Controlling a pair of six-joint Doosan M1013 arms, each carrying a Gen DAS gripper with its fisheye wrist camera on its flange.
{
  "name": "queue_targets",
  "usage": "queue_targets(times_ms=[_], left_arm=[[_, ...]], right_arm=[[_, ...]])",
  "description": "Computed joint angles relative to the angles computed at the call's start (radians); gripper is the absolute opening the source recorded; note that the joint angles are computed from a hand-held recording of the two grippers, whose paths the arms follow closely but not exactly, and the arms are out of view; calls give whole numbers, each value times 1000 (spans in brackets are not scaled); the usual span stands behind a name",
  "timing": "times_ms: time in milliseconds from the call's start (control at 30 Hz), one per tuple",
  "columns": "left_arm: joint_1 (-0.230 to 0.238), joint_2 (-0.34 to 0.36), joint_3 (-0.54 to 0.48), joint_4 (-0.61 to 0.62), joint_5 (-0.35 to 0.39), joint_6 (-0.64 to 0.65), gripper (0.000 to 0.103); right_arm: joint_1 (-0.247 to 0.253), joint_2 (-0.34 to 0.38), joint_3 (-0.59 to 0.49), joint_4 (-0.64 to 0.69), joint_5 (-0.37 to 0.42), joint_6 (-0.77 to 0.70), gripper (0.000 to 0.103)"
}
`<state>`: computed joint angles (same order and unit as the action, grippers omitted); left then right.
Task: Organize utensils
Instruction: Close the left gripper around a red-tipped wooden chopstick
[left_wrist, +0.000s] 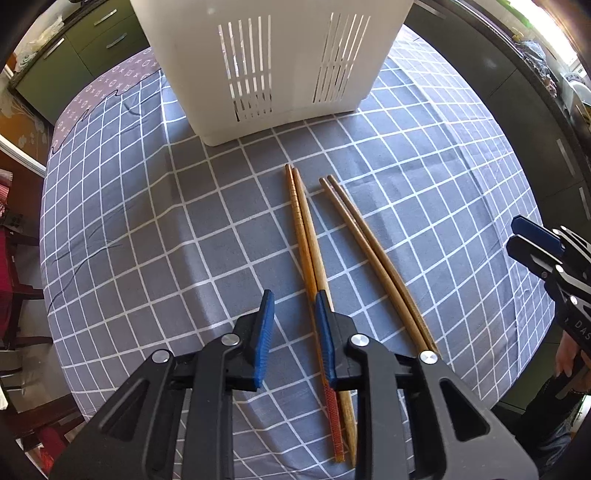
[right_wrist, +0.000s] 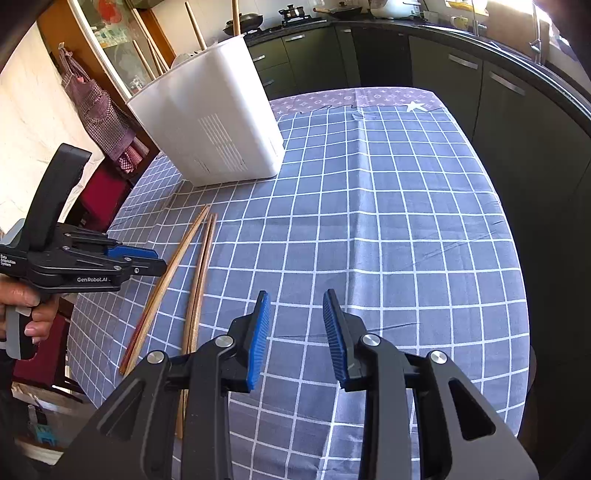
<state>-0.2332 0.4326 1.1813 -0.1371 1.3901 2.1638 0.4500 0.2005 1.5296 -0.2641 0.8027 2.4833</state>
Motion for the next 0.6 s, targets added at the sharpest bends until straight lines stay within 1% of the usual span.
queue_targets(times_ms=[100,200,267,367,467,500,600], left_arm=[[-8,11,-9,11,16,-17,22],[-19,13,-8,27,12,-23,22],[-27,19,-18,34,22,-30,22],[-39,34,-41,51,41,-49,22],[-53,55,-74,76,66,-71,22],[-59,63,-87,86,73,-77,21],[-65,82,-119,102,92,-90,12]], right_arm=[[-3,-1,3,20,-7,-11,30],[-7,-2,6,36,-11,-23,30],[-8,-3,7,39,-14,-23,30],[-9,-4,9,40,-19,-21,34],[-9,-6,10,46,-22,-26,34],[-9,-6,10,49,-24,-28,34],[-10,-8,12,52,-26,-28,34]])
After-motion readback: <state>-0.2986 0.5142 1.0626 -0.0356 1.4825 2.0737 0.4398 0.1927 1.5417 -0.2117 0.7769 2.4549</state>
